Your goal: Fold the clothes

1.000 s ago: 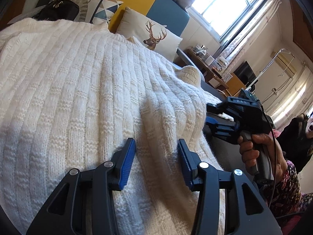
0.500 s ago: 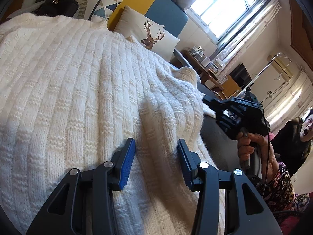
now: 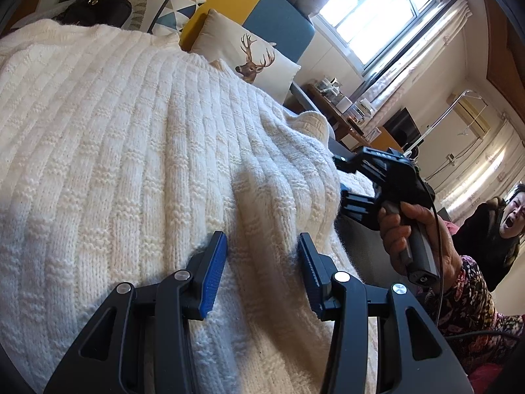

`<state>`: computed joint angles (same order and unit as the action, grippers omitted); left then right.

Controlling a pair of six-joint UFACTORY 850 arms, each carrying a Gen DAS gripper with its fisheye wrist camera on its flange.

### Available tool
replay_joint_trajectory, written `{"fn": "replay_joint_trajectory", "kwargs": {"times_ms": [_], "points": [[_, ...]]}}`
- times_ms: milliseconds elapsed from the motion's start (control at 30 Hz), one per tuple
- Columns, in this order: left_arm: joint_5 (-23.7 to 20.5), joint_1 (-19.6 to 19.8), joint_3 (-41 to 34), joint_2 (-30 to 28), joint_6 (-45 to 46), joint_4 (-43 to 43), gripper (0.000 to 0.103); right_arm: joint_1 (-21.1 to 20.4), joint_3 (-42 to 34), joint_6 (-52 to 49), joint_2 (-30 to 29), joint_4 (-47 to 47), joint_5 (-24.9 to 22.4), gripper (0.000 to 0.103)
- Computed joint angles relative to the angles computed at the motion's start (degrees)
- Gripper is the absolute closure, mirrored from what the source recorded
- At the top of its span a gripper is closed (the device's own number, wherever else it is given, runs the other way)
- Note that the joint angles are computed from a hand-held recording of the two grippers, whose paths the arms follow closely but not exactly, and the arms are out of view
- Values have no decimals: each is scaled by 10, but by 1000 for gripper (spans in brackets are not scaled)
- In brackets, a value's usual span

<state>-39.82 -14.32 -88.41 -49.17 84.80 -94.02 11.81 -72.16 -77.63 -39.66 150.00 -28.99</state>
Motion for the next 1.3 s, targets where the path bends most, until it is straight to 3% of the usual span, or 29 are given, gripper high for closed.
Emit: {"fn": "replay_joint_trajectory", "kwargs": {"times_ms": [133, 167, 200, 233, 467, 567, 667, 700, 733, 833, 933, 1067, 1133, 1167, 1233, 1267, 1300], "points": [[-4, 0, 1, 0, 1, -1, 55, 3, -22, -34, -14, -13, -7, 76], [-4, 0, 0, -1, 0, -1, 55, 3, -21, -50, -14, -14, -16, 79], [-5, 0, -1, -1, 0, 0, 55, 2, -20, -65, -14, -15, -24, 96], [-5, 0, -1, -2, -1, 0, 55, 1, -15, -78, -10, -13, -29, 98], [-2, -1, -7, -5, -5, 5, 55, -10, 77, -239, 70, 145, -46, 103], [1, -3, -10, -6, -6, 7, 55, -22, 85, -243, 85, 133, -17, 103], [1, -2, -9, -5, -4, 6, 55, -28, 87, -185, 82, 74, 5, 97], [2, -3, -8, -5, -4, 6, 55, -29, 85, -146, 79, 24, 4, 85], [3, -3, -8, -5, -3, 6, 55, -26, 85, -131, 78, -10, 3, 80], [2, -2, -9, -5, -6, 9, 55, -17, 92, -146, 78, -45, -25, 73], [6, -3, -10, -5, -13, 16, 55, -19, 73, -101, 61, -97, -37, 67], [4, -4, -25, -6, -74, 62, 55, -31, 56, -30, 26, -144, -116, 64], [-14, -3, -34, -9, -105, 75, 55, -28, 53, -40, 24, -157, -124, 65], [-29, -3, -37, -10, -114, 72, 55, -27, 53, -41, 24, -169, -131, 66], [-21, -14, -37, -4, -115, 82, 55, -24, 59, -46, 32, -177, -133, 90], [0, -24, -38, 0, -115, 103, 55, -23, 63, -49, 39, -177, -130, 97], [22, -35, -39, 4, -118, 128, 55, -21, 67, -52, 45, -176, -127, 99]]}}
